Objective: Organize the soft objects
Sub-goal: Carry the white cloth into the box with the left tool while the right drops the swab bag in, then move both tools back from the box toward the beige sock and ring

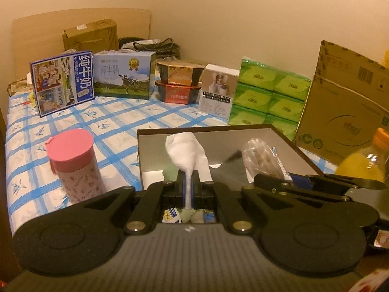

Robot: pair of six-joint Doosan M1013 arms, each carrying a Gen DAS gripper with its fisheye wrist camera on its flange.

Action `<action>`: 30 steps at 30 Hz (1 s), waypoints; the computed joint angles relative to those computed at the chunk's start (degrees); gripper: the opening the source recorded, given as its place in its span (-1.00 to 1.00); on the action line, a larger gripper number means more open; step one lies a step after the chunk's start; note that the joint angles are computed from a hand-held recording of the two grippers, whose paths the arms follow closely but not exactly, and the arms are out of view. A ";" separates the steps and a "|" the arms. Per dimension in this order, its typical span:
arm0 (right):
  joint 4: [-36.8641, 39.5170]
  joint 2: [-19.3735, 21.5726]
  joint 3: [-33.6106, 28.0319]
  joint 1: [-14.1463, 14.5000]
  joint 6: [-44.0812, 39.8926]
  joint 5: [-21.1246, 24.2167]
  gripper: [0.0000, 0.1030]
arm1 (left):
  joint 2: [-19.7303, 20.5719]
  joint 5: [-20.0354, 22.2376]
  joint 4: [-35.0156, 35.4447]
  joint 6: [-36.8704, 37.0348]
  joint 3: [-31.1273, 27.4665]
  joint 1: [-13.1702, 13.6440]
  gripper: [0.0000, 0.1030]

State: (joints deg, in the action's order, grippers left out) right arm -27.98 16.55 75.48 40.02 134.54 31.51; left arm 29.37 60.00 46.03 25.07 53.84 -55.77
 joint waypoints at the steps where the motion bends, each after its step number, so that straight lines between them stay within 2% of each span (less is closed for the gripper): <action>1: 0.11 0.44 -0.28 -0.12 0.10 0.25 -0.49 | 0.18 -0.38 -0.51 0.43 -0.05 0.31 -0.95; 4: -0.61 1.55 -0.89 -0.23 1.17 1.35 -0.49 | 1.10 -1.66 -4.00 3.64 -0.67 1.50 -0.89; 6: -0.83 2.19 -1.21 -0.27 1.70 2.19 -0.49 | 1.81 -1.86 -7.39 6.36 -1.17 2.29 -0.66; 13: 0.26 2.92 -0.97 -0.44 0.37 2.58 -0.49 | 2.12 -0.62 -10.73 7.35 -0.07 3.07 -0.64; 16: 3.07 3.27 -1.19 -0.87 -2.25 2.02 -0.45 | 1.78 -0.59 -10.82 7.21 0.35 3.14 -0.64; 20: 2.16 3.62 -1.55 -0.72 -2.00 2.41 0.19 | 1.70 0.67 -9.83 7.50 -0.13 2.87 -0.62; 22: 2.36 3.07 -0.71 -0.75 -2.12 1.21 0.22 | 1.61 1.22 -9.43 7.45 -0.36 2.68 -0.61; 30: 4.96 0.67 1.38 0.18 -5.65 1.23 0.24 | 0.13 3.50 -8.53 6.58 0.29 1.09 -0.56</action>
